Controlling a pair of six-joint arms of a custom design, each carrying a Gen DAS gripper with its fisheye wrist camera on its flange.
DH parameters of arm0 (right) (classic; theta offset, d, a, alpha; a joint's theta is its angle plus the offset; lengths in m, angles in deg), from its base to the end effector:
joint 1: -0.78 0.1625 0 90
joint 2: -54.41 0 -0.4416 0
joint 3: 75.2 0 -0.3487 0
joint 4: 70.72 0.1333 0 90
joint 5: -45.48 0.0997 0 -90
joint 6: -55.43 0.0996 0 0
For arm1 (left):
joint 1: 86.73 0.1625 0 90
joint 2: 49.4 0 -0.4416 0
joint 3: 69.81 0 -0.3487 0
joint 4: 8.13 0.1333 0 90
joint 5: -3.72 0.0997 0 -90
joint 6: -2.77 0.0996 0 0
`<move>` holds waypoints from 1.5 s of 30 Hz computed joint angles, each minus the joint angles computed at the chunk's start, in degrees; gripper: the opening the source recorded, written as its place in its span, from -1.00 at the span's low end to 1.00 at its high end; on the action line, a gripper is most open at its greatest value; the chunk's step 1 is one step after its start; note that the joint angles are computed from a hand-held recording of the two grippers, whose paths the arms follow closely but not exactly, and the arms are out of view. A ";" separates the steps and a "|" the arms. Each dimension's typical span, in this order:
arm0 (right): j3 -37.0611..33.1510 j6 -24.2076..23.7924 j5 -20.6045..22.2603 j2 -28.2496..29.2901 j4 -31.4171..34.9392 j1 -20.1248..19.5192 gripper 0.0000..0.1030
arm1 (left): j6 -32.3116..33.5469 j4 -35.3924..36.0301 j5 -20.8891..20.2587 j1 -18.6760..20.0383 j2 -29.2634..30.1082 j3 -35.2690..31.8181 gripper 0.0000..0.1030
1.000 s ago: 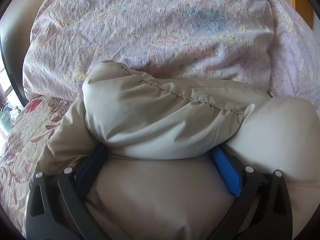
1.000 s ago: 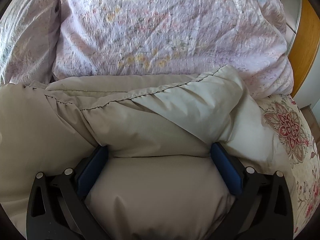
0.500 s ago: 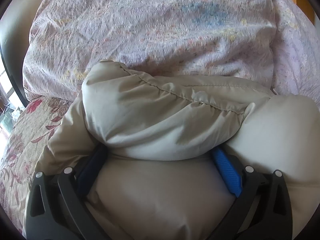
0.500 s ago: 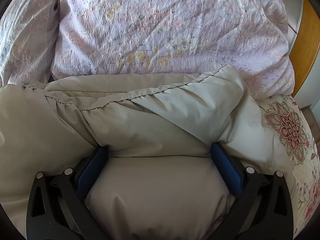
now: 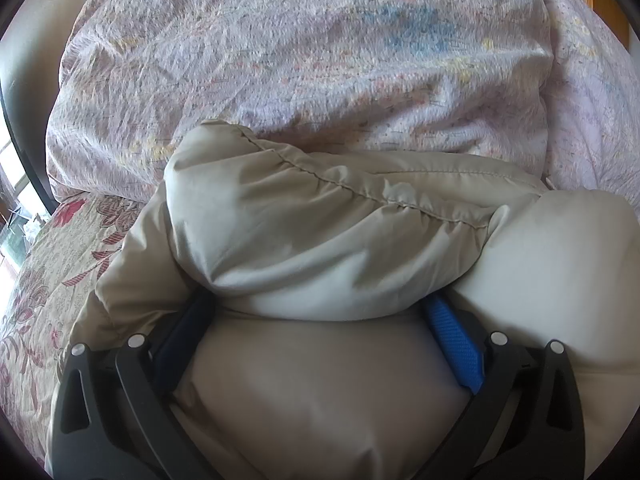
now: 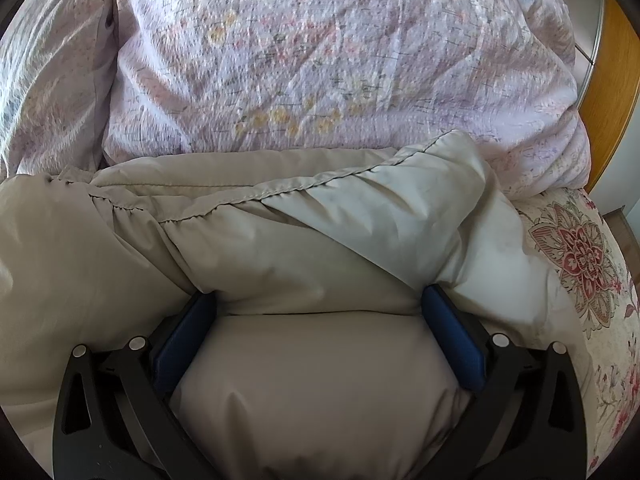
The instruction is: Fold large clothes
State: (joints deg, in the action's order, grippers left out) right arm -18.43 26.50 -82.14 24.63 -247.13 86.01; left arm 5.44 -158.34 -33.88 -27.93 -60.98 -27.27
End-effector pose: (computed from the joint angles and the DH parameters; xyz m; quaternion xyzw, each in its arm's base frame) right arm 0.0047 -0.8159 0.2693 0.0158 -0.8374 0.3678 0.4040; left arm -0.2579 -0.8355 0.0675 0.1462 0.8630 -0.3248 0.3582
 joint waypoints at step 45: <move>48.18 45.58 44.27 -31.35 -8.06 -14.64 0.25 | -32.83 -4.23 -20.24 2.09 -29.98 43.68 0.26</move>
